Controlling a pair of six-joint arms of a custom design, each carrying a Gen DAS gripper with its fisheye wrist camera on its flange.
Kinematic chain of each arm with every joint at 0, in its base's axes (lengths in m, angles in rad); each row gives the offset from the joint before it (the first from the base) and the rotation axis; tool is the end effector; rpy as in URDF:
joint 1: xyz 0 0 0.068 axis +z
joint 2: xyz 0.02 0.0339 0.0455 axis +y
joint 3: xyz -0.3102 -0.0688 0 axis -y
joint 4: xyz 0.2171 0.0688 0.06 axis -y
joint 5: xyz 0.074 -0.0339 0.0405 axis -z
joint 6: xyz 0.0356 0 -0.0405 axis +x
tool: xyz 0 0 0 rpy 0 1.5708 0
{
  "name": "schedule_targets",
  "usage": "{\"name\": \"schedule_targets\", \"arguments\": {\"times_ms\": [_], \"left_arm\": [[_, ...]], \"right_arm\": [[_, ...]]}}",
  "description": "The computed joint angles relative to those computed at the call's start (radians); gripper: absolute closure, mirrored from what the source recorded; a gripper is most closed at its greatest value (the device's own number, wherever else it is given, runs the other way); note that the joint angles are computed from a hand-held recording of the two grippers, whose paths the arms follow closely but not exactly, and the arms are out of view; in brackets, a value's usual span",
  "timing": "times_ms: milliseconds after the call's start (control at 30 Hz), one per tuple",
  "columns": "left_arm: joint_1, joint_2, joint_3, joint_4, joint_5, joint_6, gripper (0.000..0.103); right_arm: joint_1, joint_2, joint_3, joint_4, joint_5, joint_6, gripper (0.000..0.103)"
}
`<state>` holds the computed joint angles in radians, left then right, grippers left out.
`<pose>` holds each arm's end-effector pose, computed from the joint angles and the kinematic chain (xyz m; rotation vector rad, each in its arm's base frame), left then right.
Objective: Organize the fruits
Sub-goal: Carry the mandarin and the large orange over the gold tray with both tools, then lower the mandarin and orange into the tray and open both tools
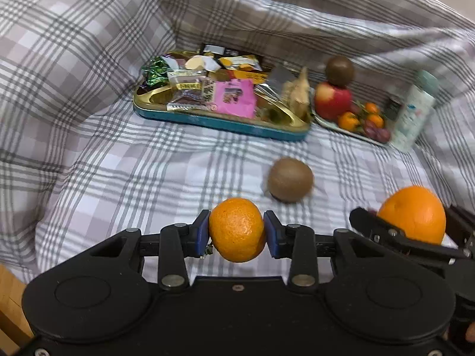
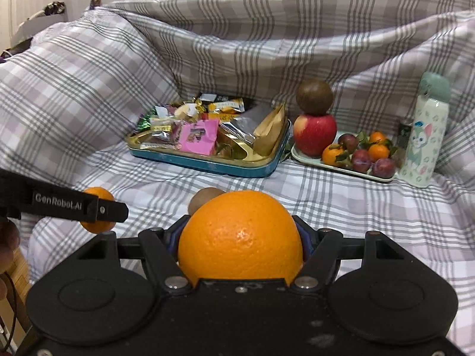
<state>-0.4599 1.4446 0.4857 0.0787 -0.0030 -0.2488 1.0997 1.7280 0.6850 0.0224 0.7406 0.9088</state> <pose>0.2013 -0.0996 0.1935 0.2595 2.4621 -0.3055 0.1495 0.2405 0.1771 0.0308 2.2519 0.0667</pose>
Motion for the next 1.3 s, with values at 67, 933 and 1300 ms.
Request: {"name": "schedule_targets", "arguments": {"times_ms": [67, 933, 1300], "left_arm": [[-0.027, -0.055, -0.023, -0.038, -0.011, 0.003, 0.056], [-0.509, -0.246, -0.277, -0.166, -0.224, -0.321, 0.056], [-0.549, -0.228, -0.307, -0.129, -0.269, -0.352, 0.056]], "right_arm": [[0.059, -0.028, 0.008, -0.073, 0.035, 0.062, 0.03], [0.643, 0.162, 0.195, -0.692, 0.05, 0.9, 0.03], [0.656, 0.235, 0.222, -0.639, 0.013, 0.857, 0.03]]}}
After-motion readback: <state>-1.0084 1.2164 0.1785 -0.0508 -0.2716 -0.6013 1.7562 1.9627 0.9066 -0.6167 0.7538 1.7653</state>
